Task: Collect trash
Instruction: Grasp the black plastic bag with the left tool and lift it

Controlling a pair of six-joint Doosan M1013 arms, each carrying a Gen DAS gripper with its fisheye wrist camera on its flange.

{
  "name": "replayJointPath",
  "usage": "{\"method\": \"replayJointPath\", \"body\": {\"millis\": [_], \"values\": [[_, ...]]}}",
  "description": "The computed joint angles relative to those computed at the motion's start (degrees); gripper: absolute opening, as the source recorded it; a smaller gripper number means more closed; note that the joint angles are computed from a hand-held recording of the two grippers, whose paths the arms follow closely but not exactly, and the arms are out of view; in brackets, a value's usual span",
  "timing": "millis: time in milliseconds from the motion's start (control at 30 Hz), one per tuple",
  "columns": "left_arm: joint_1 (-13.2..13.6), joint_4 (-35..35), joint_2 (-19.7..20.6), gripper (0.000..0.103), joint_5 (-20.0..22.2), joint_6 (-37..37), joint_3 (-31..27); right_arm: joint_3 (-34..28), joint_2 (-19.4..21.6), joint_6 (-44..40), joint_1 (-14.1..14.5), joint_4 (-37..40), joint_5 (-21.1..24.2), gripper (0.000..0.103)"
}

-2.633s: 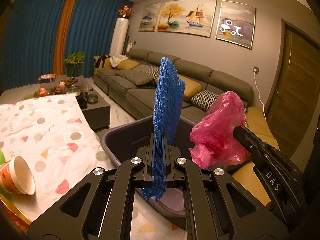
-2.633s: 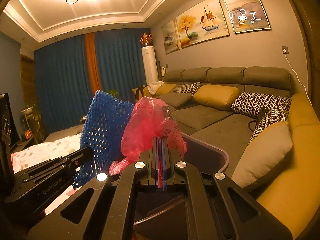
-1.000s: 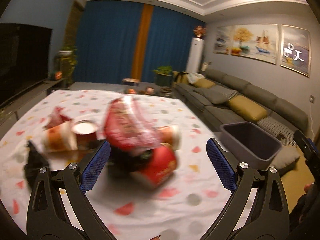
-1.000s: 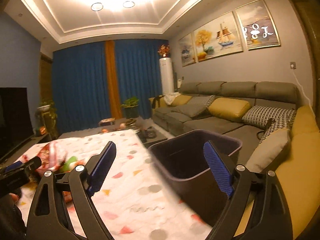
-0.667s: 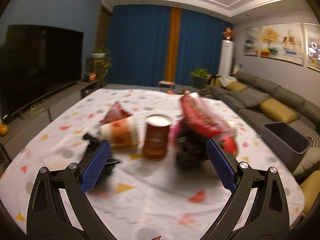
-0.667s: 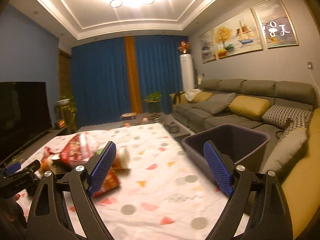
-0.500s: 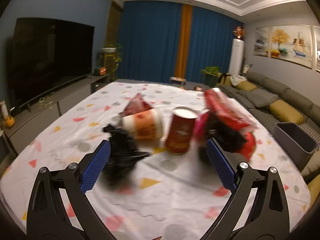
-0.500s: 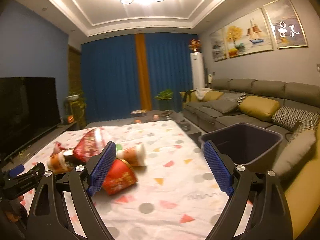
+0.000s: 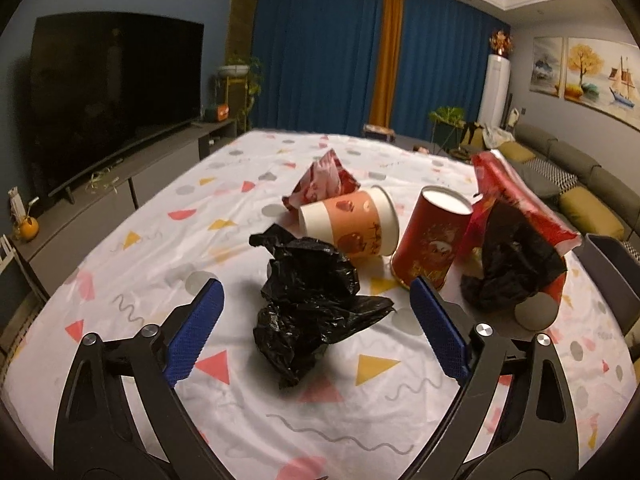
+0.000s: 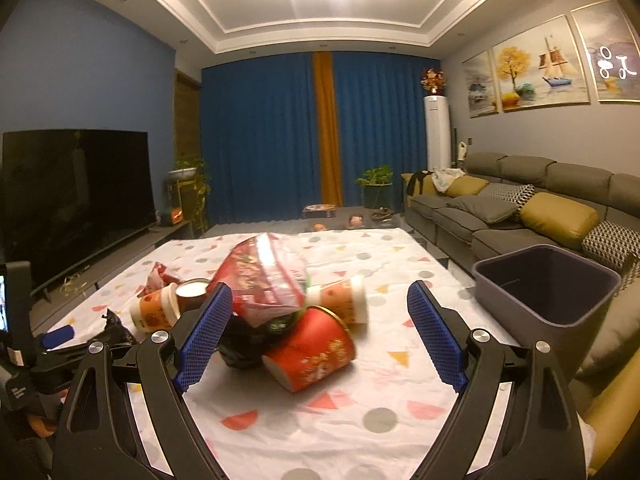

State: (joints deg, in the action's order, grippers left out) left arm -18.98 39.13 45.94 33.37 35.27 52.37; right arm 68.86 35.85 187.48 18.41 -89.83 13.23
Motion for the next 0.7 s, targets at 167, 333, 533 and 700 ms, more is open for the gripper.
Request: {"method": "replayJointPath", "body": {"millis": [167, 333, 533, 700], "values": [[0.9, -7.7, 1.3, 0.083, 0.8, 6.5, -2.5, -2.8, 1.5, -9.6, 0.4, 8.6, -0.8, 0.086], [2.4, -19.7, 2.7, 0.069, 1.8, 14.7, -4.9, -6.7, 3.8, -26.0, 0.9, 23.1, -0.6, 0.086], [3.4, -28.7, 3.5, 0.047, 2.2, 19.9, -5.9, -11.5, 6.7, -46.6, 0.8, 42.7, 2.6, 0.076], [3.8, -32.8, 3.8, 0.030, 1.6, 23.7, -6.2, -13.6, 8.0, -56.4, 0.8, 51.6, 4.8, 0.063]]}}
